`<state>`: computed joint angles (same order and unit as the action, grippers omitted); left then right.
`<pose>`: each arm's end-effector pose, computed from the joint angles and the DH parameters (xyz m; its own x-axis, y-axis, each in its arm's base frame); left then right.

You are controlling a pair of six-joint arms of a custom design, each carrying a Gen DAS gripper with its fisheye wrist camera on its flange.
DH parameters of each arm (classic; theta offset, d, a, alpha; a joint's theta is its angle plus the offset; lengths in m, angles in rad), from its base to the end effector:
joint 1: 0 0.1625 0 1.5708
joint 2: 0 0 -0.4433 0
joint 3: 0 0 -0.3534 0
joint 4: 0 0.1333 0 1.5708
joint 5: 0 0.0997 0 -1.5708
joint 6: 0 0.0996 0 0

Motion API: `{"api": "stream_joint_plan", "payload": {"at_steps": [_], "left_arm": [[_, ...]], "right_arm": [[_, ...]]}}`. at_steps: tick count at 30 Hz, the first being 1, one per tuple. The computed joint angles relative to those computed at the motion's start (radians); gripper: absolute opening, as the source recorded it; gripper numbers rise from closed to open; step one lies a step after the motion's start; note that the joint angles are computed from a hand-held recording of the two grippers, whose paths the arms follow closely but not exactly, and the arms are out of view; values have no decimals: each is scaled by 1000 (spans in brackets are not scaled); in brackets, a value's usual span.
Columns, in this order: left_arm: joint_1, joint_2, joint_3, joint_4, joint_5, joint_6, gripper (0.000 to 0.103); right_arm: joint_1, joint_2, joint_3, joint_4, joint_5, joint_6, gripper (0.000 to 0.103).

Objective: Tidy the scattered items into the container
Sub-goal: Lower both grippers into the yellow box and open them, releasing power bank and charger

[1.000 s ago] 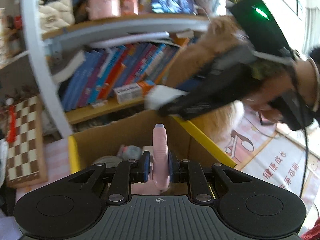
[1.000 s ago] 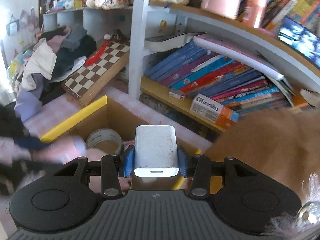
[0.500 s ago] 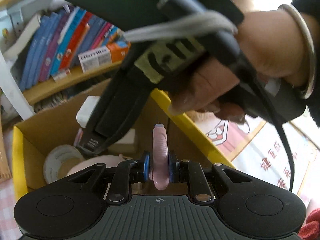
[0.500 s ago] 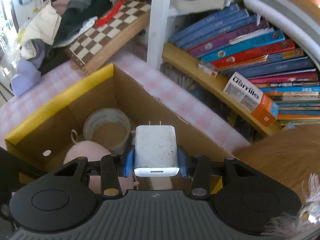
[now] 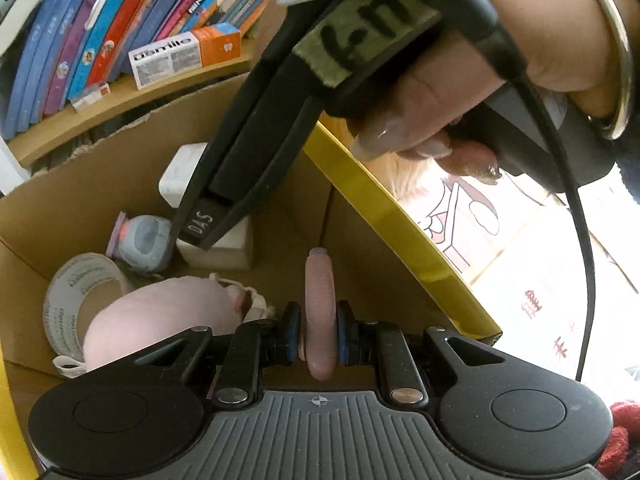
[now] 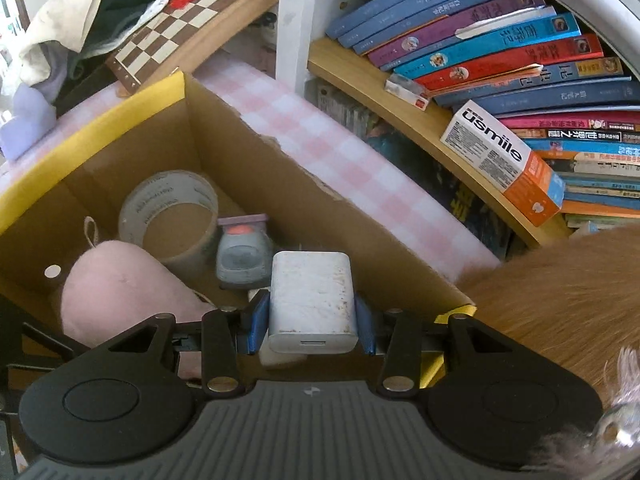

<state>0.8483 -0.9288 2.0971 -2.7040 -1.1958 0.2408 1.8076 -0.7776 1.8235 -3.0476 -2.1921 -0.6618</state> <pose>-0.2034 -0.4875 0.0963 -0.5120 0.7857 -0.3471 0.8062 0.5790 0.1214 0.2181 -0.5825 0.1357 -0.5376 -0.5068 0.6739 -0.6889 0.7248 -0.0045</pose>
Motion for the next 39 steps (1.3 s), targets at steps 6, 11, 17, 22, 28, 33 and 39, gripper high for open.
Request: {"api": "stream_joint_plan", "payload": {"at_steps": [6, 11, 17, 22, 28, 33, 39], "left_arm": [[1, 29, -33, 21, 1, -3, 17], [0, 41, -46, 28, 1, -8, 17], [0, 52, -48, 27, 8, -13, 18], [-5, 61, -45, 15, 20, -16, 18], [-22, 38, -5, -62, 36, -23, 28], [-48, -26, 74, -198, 40, -33, 39], [-83, -88, 129, -299, 76, -65, 39]], "right_arm": [[-2, 3, -8, 7, -2, -10, 42], [-5, -4, -10, 25, 10, -4, 42], [0, 6, -16, 25, -14, -20, 42], [3, 14, -17, 19, -34, -44, 42], [2, 12, -16, 19, -31, -36, 42], [2, -9, 9, -19, 1, -27, 48], [13, -47, 57, -97, 50, -20, 52]]}}
